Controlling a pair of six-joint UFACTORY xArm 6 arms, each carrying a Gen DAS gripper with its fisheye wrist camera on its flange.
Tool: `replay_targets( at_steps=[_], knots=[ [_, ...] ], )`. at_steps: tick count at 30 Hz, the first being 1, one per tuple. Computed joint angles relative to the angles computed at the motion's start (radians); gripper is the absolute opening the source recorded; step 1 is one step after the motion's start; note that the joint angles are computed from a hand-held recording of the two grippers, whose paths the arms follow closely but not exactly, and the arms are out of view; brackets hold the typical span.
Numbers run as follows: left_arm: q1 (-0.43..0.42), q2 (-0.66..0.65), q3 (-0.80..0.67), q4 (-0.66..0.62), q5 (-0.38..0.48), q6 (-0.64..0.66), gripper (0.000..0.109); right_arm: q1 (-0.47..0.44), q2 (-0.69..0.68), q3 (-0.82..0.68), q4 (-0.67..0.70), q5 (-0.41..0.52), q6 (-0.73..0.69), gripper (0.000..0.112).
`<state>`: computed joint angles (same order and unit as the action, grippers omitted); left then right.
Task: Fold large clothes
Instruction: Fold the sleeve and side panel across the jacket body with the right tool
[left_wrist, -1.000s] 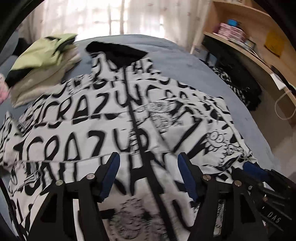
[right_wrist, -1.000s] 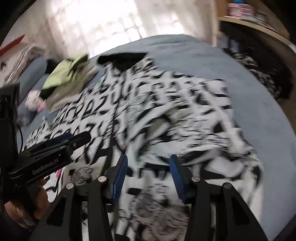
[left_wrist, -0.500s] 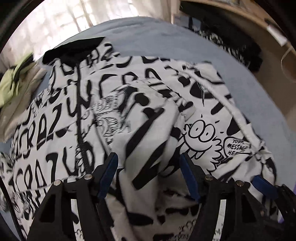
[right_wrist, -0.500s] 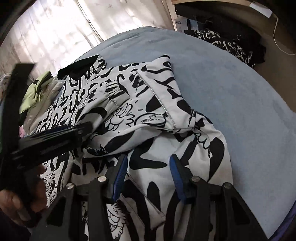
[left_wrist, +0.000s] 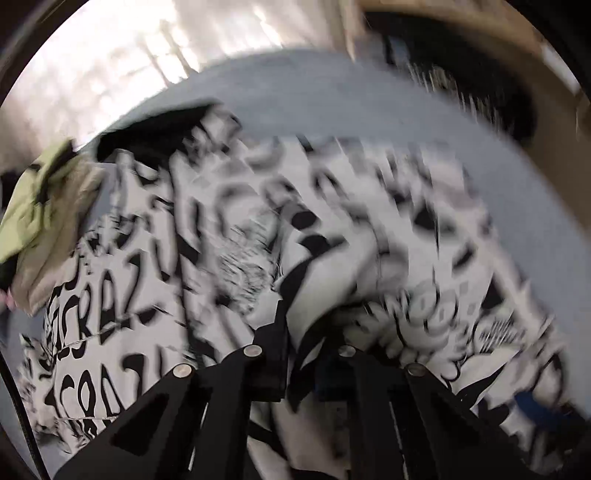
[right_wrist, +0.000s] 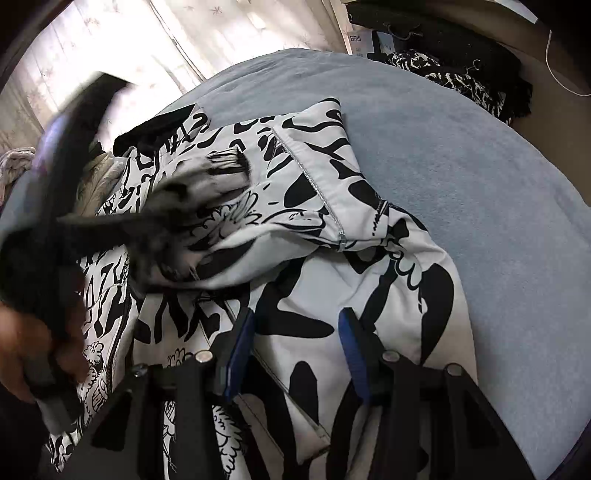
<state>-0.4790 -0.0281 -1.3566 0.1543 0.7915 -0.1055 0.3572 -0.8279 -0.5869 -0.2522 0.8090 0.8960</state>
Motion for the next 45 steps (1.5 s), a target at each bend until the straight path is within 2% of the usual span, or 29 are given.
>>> replay_targets(
  at_steps=[1,4,6,7,9,10,11,12,14,15,17,23,25,26,27,31,34,35,36,38,41,43,45],
  knots=[
    [0.042,-0.048,0.043,-0.082,-0.084,-0.005,0.007,-0.002,-0.003,0.004,0.0,-0.003,-0.002,0.047],
    [0.154,-0.138,0.145,-0.391,-0.198,0.03,0.014,-0.004,-0.009,0.011,0.0,-0.01,0.0,0.047],
    [0.232,-0.161,0.198,-0.557,-0.192,0.028,0.046,-0.006,-0.008,0.013,0.0,-0.012,0.002,0.047],
    [0.283,-0.173,0.24,-0.646,-0.162,0.009,0.051,-0.005,-0.009,0.014,-0.001,-0.01,0.003,0.047],
    [0.336,-0.175,0.284,-0.712,-0.098,-0.013,0.053,-0.001,-0.004,0.009,-0.012,-0.003,0.011,0.047],
    [0.365,-0.171,0.307,-0.701,-0.05,-0.043,0.053,0.003,-0.001,0.006,-0.017,0.002,0.013,0.047],
    [0.377,-0.179,0.329,-0.707,-0.044,-0.038,0.052,0.005,0.002,0.003,-0.021,0.006,0.013,0.047],
    [0.384,-0.196,0.359,-0.736,-0.068,-0.005,0.049,0.006,0.004,0.001,-0.025,0.009,0.012,0.047],
    [0.384,-0.234,0.394,-0.675,-0.101,-0.011,0.051,0.01,0.008,0.0,-0.033,0.01,0.016,0.047],
    [0.385,-0.245,0.4,-0.641,-0.103,-0.011,0.053,0.01,0.009,0.0,-0.036,0.01,0.018,0.047],
    [0.396,-0.248,0.394,-0.654,-0.079,0.017,0.053,0.011,0.013,0.0,-0.042,0.011,0.021,0.047],
    [0.443,-0.167,0.299,-0.753,-0.011,0.126,0.054,0.031,0.028,-0.008,-0.074,0.022,0.046,0.047],
    [0.479,-0.159,0.28,-0.774,0.02,0.179,0.057,0.031,0.027,-0.007,-0.073,0.021,0.046,0.047],
    [0.482,-0.14,0.26,-0.774,0.031,0.192,0.065,0.032,0.028,-0.008,-0.074,0.023,0.046,0.047],
    [0.486,-0.127,0.246,-0.768,0.041,0.2,0.068,0.034,0.029,-0.012,-0.074,0.029,0.045,0.047],
    [0.489,-0.047,0.166,-0.712,0.082,0.235,0.068,0.043,0.02,-0.052,-0.02,0.047,-0.023,0.047],
    [0.48,-0.01,0.112,-0.678,0.091,0.28,0.068,0.045,0.022,-0.117,-0.028,0.077,-0.099,0.047],
    [0.475,0.003,0.095,-0.665,0.092,0.294,0.068,0.04,0.033,-0.151,-0.039,0.093,-0.133,0.05],
    [0.469,0.014,0.079,-0.645,0.088,0.308,0.068,0.034,0.045,-0.178,-0.046,0.103,-0.156,0.06],
    [0.456,0.036,0.054,-0.624,0.082,0.333,0.068,-0.017,0.078,-0.229,-0.038,0.084,-0.222,0.072],
    [0.443,0.06,0.024,-0.614,0.086,0.36,0.058,-0.112,0.192,-0.317,0.014,0.033,-0.332,0.073],
    [0.424,0.076,0.009,-0.553,0.069,0.341,0.041,-0.18,0.295,-0.382,0.067,0.013,-0.407,0.073],
    [0.417,0.103,-0.024,-0.518,0.078,0.327,0.032,-0.253,0.44,-0.469,0.169,0.006,-0.499,0.073]
  ],
)
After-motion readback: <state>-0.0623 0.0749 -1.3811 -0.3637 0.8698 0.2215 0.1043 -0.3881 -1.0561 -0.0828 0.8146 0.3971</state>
